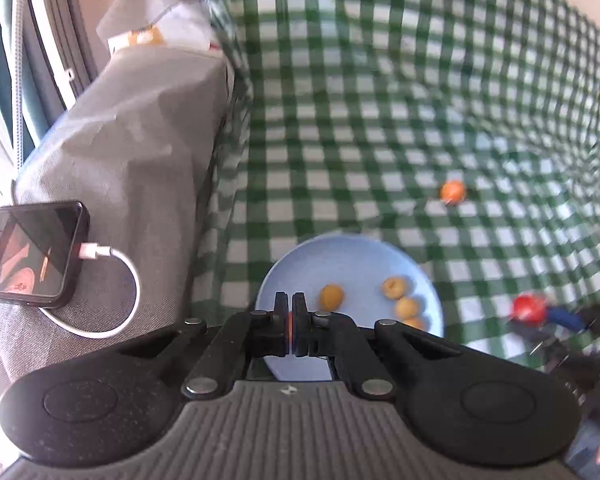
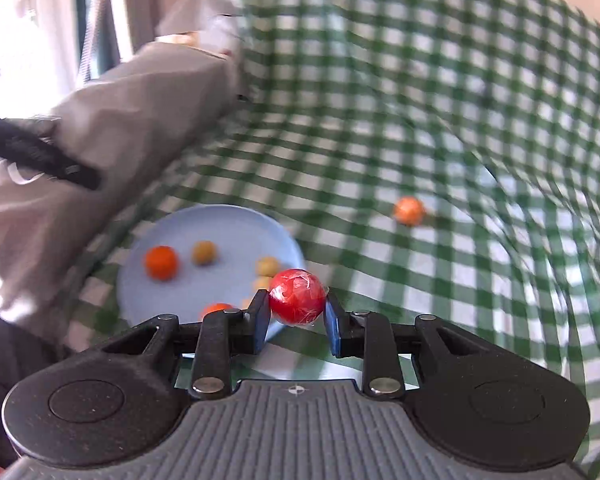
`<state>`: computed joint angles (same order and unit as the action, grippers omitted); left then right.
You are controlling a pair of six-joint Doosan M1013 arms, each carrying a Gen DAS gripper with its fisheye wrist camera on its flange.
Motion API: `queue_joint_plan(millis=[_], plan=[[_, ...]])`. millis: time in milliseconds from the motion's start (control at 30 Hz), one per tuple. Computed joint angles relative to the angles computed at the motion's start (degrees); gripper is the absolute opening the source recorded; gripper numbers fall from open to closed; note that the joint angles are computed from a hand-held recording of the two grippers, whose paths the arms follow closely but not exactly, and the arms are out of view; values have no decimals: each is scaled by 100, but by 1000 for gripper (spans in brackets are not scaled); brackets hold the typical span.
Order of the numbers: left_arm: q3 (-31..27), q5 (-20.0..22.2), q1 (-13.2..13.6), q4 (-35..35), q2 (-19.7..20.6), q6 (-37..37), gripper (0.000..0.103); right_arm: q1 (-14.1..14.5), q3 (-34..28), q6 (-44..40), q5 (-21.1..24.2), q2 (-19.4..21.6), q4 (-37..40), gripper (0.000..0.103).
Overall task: Organize fruits
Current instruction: 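Carry the orange and red fruit with both tools over the blue plate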
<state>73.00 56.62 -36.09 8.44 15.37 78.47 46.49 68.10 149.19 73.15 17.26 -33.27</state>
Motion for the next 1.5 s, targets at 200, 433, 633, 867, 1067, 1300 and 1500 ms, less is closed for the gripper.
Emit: queue_joint_plan(millis=[200,433,633,867,1067,1300,1500], plan=[[17,-164,-105,-135,62,101,90,-112,500,751,131,-304,-109,30],[-673,-178,-485,-743,651,957,92,-17,1033,1707,738,-637,-249,30],[-1752,-158,-817,-509,1578,987,100,-124,1483,2407,808,-867,-308,30],[-3509,794,-955,-306,2912,1012,100,-246,1831,2897,684,-1080,-395,30],[-4467,1484,-972,-223,3600,1020,74,-336,1962,2938,574,-1172,-370,30],[-4062,1387,-924,-557,3275,1232,39,-361,1902,2859,613,-1144,-424,30],[-2382,545,-883,-554,1983,1128,39,-196,1629,2665,595,-1059,-678,30]])
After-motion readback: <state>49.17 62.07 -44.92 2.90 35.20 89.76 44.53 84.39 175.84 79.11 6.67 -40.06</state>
